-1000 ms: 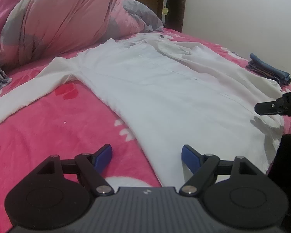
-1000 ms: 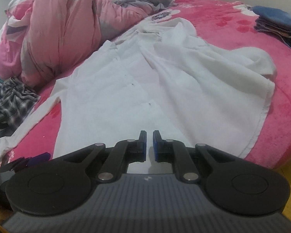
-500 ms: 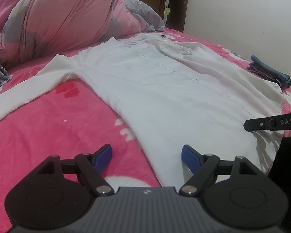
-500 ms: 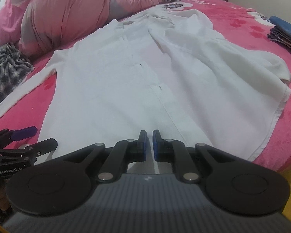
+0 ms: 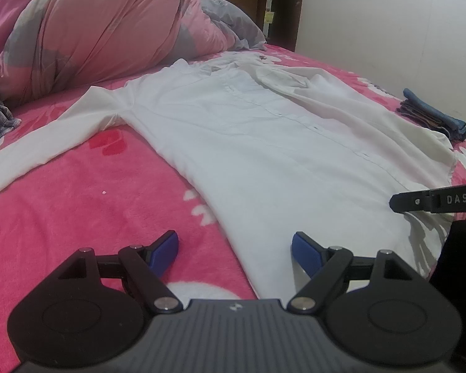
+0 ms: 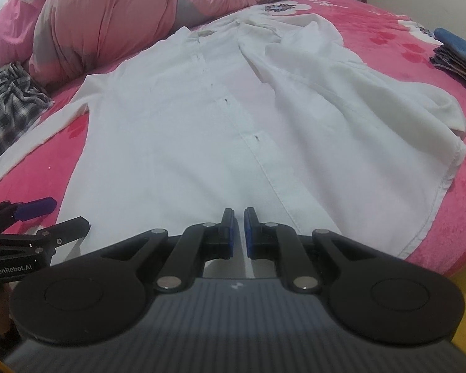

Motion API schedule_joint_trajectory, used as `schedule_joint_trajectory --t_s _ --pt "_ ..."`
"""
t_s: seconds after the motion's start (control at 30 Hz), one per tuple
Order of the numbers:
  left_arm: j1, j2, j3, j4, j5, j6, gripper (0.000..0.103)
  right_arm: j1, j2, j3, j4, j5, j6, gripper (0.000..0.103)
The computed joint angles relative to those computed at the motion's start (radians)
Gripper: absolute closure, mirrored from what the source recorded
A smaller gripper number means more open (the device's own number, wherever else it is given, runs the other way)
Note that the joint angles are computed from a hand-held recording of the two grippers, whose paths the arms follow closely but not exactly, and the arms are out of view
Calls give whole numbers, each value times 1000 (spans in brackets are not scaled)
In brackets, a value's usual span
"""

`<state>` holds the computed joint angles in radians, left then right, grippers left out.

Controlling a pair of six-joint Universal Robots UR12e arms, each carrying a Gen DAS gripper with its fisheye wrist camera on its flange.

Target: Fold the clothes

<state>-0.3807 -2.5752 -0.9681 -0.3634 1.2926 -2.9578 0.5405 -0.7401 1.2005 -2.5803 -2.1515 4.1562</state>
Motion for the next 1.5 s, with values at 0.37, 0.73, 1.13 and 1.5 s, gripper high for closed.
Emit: schedule_joint_trajectory --t_s 0.37,0.73,1.13,1.5 --pt "0 0 -2 1 -2 -3 21 0 0 -3 11 2 -9 96" --pt "0 0 -1 0 -1 -2 21 -2 -1 -4 13 9 -17 96" --pt "0 0 0 -3 -1 0 21 -3 0 -7 14 12 -17 96" --pt "-1 -1 1 0 3 -4 21 -3 0 -4 10 14 -21 96"
